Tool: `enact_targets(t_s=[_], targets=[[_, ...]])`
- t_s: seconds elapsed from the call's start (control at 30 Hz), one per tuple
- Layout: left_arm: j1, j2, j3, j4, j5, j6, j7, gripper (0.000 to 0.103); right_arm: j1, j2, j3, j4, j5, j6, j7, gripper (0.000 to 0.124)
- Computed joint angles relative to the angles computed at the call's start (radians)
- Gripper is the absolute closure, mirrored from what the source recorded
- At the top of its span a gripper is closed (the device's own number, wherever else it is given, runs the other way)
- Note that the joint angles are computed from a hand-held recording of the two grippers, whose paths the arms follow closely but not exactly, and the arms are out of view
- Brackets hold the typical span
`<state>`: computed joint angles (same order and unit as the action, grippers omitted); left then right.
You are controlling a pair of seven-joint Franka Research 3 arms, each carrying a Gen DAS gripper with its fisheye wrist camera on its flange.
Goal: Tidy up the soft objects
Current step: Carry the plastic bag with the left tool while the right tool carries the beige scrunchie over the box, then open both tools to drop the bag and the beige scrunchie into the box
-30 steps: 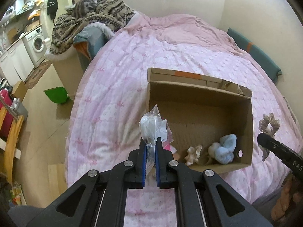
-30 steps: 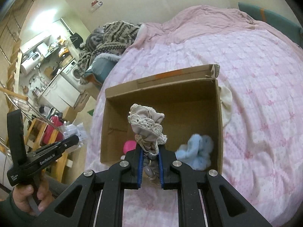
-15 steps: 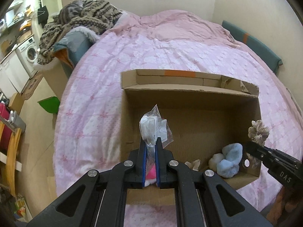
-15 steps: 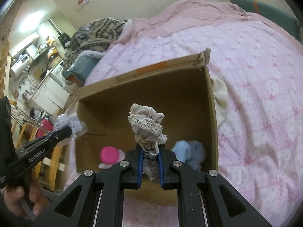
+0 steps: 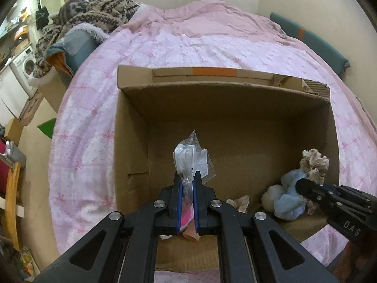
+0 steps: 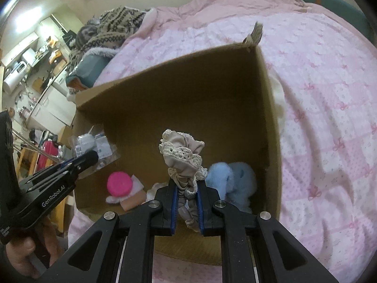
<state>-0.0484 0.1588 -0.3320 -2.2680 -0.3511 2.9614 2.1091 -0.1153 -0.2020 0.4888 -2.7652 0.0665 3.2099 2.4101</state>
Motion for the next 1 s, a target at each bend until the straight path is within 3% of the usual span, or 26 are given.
enact_targets(t_s=[0.2,0.67,0.9,1.0], targets=[[0.013,0.015,-0.011,0.007,-0.021,-0.011,0.028,0.096,0.086,0.035,-0.08,0.017,0.014,-0.005,-0.032,0.109],[0.018,0.013,-0.016,-0.003,-0.027,0.002,0.03,0.096,0.09,0.027,-0.074,-0.001,0.063,0.032,-0.057,0.108],[0.011,0.01,-0.011,-0.003,-0.029,-0.014,0.042,0.095,0.133,0.011,-0.094,-0.024,0.155,0.068,-0.119,0.106],[-0.014,0.005,0.018,-0.01,0.038,-0.012,-0.013,0.094,0.201,0.011,-0.155,-0.033,0.188,0.102,-0.146,0.104]])
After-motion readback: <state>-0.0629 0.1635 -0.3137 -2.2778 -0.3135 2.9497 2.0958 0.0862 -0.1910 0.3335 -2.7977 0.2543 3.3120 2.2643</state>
